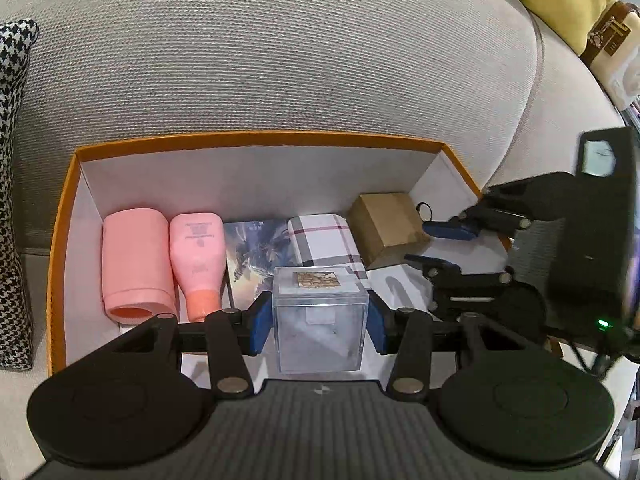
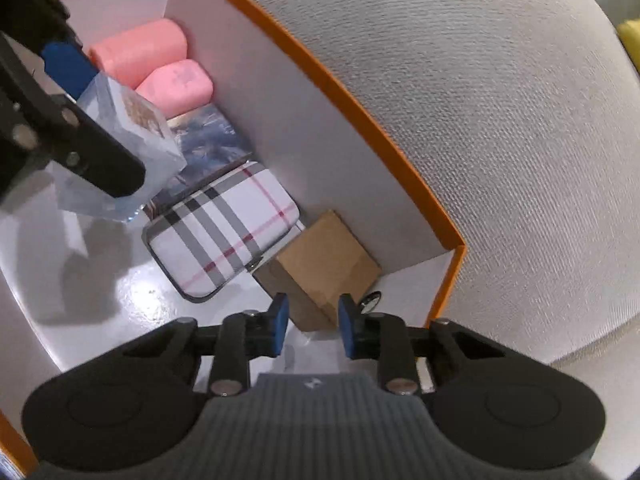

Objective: Organize rigid objects
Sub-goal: 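Carry the clear cube with the left gripper while the right carries the brown box into the orange box, then lower and release the clear cube with the left gripper while the right releases the brown box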

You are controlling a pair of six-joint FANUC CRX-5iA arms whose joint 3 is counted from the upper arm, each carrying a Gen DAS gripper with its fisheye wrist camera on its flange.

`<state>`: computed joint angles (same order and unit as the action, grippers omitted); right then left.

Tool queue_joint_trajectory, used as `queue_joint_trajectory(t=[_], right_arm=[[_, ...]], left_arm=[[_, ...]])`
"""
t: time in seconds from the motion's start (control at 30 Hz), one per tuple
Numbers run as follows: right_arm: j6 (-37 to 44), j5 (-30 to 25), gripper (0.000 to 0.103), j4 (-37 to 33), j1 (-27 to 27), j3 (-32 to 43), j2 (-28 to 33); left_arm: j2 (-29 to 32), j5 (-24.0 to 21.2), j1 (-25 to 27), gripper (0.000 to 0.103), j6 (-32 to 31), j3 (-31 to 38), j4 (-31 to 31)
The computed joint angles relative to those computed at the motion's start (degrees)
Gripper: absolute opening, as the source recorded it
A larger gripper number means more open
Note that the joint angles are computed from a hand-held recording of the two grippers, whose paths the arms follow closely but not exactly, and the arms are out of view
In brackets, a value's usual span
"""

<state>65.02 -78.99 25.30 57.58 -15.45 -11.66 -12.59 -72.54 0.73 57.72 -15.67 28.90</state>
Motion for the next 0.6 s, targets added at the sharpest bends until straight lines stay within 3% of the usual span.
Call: queue_joint_trajectory(t=[0.37,0.6], right_arm=[[-1.6,1.2,0.023,2.4,0.2,-1.8,-0.4],[-7.6,1.2,0.023,4.4,4.1,-3.5,-6.3]], left_arm=[[-0.5,-1.2,-0.6,0.054,1.6,0.4,-0.6],[0.2,-1.4,-3.9,0.054,6.2,0.2,-0.7]])
